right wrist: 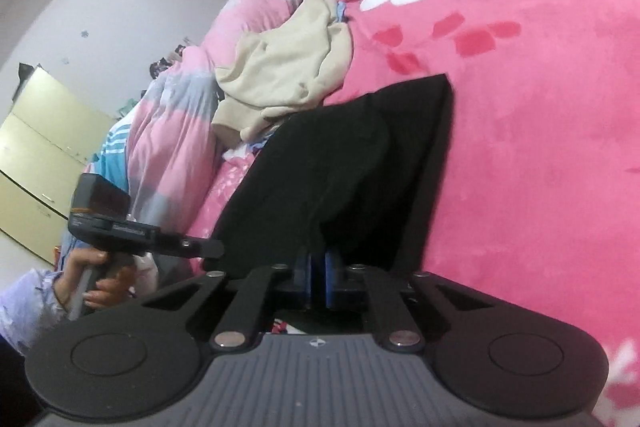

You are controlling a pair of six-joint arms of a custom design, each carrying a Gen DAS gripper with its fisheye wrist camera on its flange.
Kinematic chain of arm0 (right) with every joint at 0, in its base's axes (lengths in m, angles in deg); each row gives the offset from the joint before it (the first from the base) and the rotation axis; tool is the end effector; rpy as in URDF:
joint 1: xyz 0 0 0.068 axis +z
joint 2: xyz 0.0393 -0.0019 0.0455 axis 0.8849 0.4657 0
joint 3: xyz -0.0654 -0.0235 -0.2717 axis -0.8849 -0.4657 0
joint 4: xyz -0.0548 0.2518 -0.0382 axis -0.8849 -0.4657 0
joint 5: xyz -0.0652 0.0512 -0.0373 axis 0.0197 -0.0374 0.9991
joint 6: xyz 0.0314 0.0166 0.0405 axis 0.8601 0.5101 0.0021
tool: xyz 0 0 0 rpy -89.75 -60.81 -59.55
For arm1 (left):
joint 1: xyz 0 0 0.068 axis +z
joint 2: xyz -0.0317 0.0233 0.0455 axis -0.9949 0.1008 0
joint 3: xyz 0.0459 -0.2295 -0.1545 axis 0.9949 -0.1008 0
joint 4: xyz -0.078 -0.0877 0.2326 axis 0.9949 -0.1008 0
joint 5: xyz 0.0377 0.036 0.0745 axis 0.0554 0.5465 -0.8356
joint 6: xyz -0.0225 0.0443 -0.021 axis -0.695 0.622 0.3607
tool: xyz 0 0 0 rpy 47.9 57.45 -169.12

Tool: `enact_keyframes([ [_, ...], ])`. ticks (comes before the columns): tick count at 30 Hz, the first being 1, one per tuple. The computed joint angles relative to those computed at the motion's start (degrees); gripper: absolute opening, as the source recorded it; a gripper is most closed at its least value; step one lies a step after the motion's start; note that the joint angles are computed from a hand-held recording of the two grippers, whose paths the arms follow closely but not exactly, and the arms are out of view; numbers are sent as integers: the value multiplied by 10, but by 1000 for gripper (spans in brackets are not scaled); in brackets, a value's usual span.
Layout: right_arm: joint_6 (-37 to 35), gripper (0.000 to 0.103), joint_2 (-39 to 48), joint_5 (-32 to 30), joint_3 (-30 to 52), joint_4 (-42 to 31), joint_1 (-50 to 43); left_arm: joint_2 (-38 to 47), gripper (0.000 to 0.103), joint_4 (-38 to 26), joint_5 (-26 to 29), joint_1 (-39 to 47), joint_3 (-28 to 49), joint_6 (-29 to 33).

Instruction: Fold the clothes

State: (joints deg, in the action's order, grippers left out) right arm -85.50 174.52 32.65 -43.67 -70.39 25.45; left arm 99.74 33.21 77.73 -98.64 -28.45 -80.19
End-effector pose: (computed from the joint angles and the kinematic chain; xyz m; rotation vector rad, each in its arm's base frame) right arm 0.1683 -0.0897 0.1730 -0.2333 2.4130 1.1655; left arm 0.1866 -0.0658 0.1984 -0.1581 2.7259 -0.9022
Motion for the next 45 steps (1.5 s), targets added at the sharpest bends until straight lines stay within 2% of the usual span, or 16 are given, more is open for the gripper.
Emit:
enact_keyframes([
  [7,40,7,-80,84,-80,105,17,26,38,-47,-94,-57,24,-37],
  [11,-24,31,-166,122,-62,49,-19,-41,38,-118,-228,-155,67,-73],
  [13,-38,31,-196,109,-47,39,-41,-75,37,-111,-333,-239,79,-104],
  [16,36,31,-224,43,-38,77,-25,-78,37,16,-465,-337,56,-136],
  [18,160,31,-246,2,-69,176,41,-48,37,187,-454,-337,-1,-129],
  [21,401,27,-266,15,-187,487,178,105,37,421,-476,-326,-63,-65],
  [23,500,22,-228,164,-267,704,266,191,32,452,-531,-312,-73,-80],
  [24,507,0,-195,212,-289,760,267,199,14,520,-523,-288,-117,-112],
  [26,522,0,-162,150,-300,779,182,199,5,661,-469,-225,-208,-188],
  [30,445,3,-218,131,-251,612,95,121,4,586,-490,-228,-211,-245],
  [31,440,8,-225,125,-243,594,83,95,8,565,-513,-244,-206,-242],
  [35,497,42,-180,80,-215,640,81,53,67,546,-571,-269,-183,-193],
  [39,590,51,21,17,-121,689,129,148,63,598,-394,-132,-154,-238],
  [43,683,30,86,25,-100,755,167,211,59,693,-299,-74,-163,-317],
  [44,699,10,87,41,-105,767,172,213,55,701,-297,-72,-166,-322],
  [45,714,5,88,50,-114,784,174,216,39,705,-295,-69,-168,-325],
])
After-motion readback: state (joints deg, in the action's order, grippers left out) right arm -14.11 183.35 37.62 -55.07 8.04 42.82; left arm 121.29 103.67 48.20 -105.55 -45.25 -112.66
